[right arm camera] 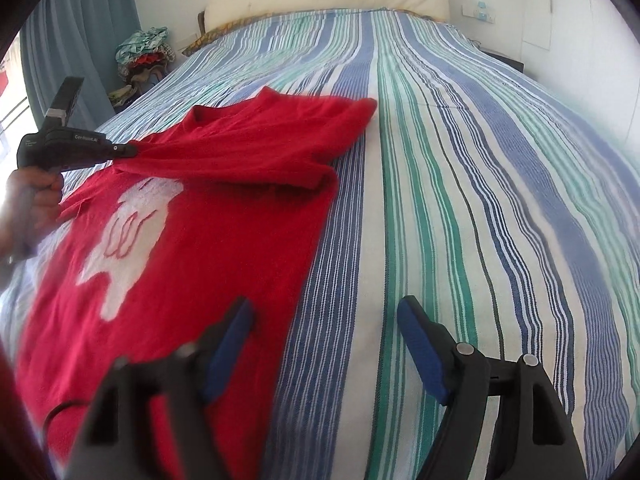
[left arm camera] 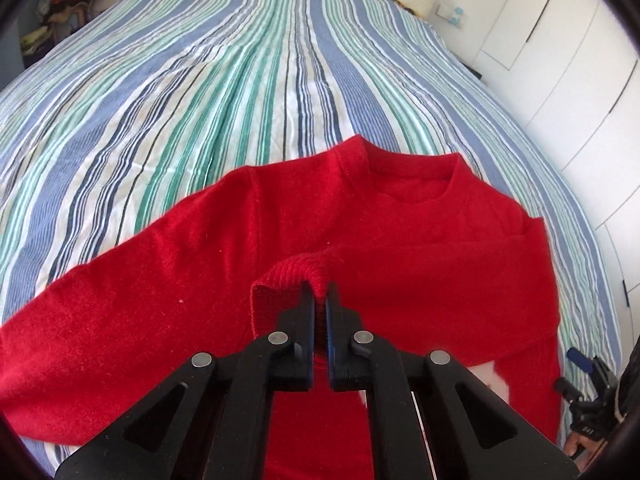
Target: Fold small clothes
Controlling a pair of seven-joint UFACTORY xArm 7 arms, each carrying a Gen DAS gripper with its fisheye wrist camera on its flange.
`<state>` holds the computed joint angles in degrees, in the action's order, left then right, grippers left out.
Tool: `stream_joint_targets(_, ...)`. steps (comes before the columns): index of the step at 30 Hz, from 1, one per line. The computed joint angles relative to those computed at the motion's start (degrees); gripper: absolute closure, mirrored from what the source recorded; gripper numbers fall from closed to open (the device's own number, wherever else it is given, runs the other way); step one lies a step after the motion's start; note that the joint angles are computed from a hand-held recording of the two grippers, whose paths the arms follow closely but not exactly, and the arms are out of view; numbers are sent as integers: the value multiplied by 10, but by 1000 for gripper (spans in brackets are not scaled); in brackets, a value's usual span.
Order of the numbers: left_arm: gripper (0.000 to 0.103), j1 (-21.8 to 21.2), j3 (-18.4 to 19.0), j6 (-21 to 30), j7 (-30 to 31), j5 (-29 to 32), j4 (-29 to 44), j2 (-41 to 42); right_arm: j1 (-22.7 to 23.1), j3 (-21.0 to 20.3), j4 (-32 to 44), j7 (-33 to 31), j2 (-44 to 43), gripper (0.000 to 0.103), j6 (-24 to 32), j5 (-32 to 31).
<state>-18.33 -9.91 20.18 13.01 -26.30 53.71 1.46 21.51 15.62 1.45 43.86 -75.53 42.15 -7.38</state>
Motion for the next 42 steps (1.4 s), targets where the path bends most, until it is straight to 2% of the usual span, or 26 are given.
stream_joint_targets(4, 100, 0, -1, -5, -4, -9, -5, 8, -82, -13, 65, -49, 177, 29, -103, -40)
stream_joint_targets(7, 100, -4, -3, -14, -29, 19, -12, 9, -162, 19, 119, -61, 297, 32, -166, -90)
stream_joint_targets(9, 99, -6, -4, -14, -38, 36, -16, 9, -236, 61, 139, -20, 325, 36, -163, -138)
stream_joint_targets(10, 99, -8, -4, -17, -51, 58, -14, 14, -257, 60, 140, -5, 329, 32, -153, -151)
stream_joint_targets(12, 98, -13, -2, -25, -83, 108, -15, 23, -250, 12, 114, -3, 323, 25, -174, -130)
stream_joint_targets(14, 95, -14, -1, -34, -109, 138, -20, 26, -251, 21, 108, -1, 311, 25, -169, -140)
stream_joint_targets(16, 95, -9, -5, -37, -100, 119, -26, 21, -246, 23, 111, 0, 307, 25, -157, -144)
stream_joint_targets(18, 87, -7, -6, -26, -96, 114, -30, 9, -228, -1, 98, -11, 286, 22, -154, -132)
stream_joint_targets(20, 57, -9, -3, -32, -117, 146, -49, -18, -207, -17, 83, -26, 252, 22, -138, -118)
stream_joint_targets(21, 51, -9, -3, -51, -140, 175, -66, -36, -194, -21, 81, -36, 234, 22, -119, -110)
stream_joint_targets(23, 46, -11, -4, -99, -160, 204, -106, -73, -171, -27, 80, -54, 192, 23, -81, -95)
stream_joint_targets(25, 46, -23, 0, -122, -155, 197, -128, -95, -158, -30, 90, -71, 163, 32, -60, -86)
stream_joint_targets(26, 46, -35, 5, -123, -145, 184, -132, -100, -156, -37, 99, -80, 162, 36, -67, -81)
stream_joint_targets(28, 46, -50, 10, -104, -135, 166, -127, -94, -131, -85, 118, -112, 194, 43, -121, -43)
stream_joint_targets(30, 46, -45, 1, -81, -153, 183, -125, -87, -71, -158, 138, -162, 257, 45, -192, 22)
stream_joint_targets(31, 46, -40, -5, -70, -170, 197, -129, -88, -25, -206, 153, -197, 300, 45, -216, 63)
stream_joint_targets(32, 46, -39, -5, -62, -178, 199, -138, -96, 1, -230, 167, -219, 336, 45, -218, 92)
stream_joint_targets(33, 46, -43, -3, -58, -174, 192, -155, -111, 3, -232, 180, -224, 372, 46, -208, 97)
stream_joint_targets(34, 44, -49, 2, -59, -166, 182, -177, -132, -19, -215, 188, -210, 401, 53, -190, 78)
stream_joint_targets(35, 39, -54, 8, -61, -158, 175, -200, -157, -64, -174, 186, -185, 411, 58, -169, 56)
stream_joint_targets(36, 36, -59, 12, -68, -153, 172, -226, -185, -103, -143, 173, -162, 401, 59, -161, 43)
stream_joint_targets(38, 27, -66, 17, -79, -151, 171, -281, -249, -135, -125, 129, -138, 334, 56, -172, 62)
stream_joint_targets(39, 26, -71, 21, -78, -152, 172, -305, -281, -149, -108, 115, -122, 294, 49, -156, 62)
stream_joint_targets(42, 24, -78, 18, -68, -171, 178, -369, -369, -146, -81, 74, -101, 156, 46, -97, 60)
